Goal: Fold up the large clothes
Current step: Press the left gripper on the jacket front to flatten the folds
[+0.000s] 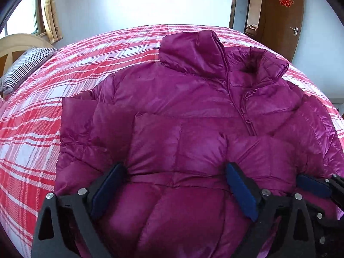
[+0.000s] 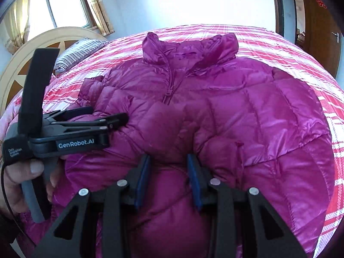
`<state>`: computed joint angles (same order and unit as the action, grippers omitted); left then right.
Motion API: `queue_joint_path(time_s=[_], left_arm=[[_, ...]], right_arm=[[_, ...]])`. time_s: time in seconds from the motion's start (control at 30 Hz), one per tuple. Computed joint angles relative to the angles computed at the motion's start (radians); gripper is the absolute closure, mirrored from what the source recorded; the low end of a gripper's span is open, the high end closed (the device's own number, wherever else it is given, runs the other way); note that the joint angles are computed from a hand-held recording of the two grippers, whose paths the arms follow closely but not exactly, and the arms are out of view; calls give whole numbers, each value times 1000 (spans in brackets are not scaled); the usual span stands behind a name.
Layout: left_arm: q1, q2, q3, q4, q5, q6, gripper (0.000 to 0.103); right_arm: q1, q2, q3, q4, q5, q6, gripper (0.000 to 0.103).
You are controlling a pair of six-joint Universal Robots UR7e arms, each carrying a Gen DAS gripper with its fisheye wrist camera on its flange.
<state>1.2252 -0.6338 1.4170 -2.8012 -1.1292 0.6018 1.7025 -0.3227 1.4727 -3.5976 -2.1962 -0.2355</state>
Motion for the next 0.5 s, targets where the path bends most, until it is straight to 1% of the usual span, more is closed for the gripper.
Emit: queue_joint_path(time_s=[0.13,0.5], left_arm=[[2,4,-7,2,-5,-3,5],[6,-6,12,-14,-11,1,5]], right_arm=[[6,11,-17,4,-23,-12,66],[10,21,-30,1,-42,-24,66]])
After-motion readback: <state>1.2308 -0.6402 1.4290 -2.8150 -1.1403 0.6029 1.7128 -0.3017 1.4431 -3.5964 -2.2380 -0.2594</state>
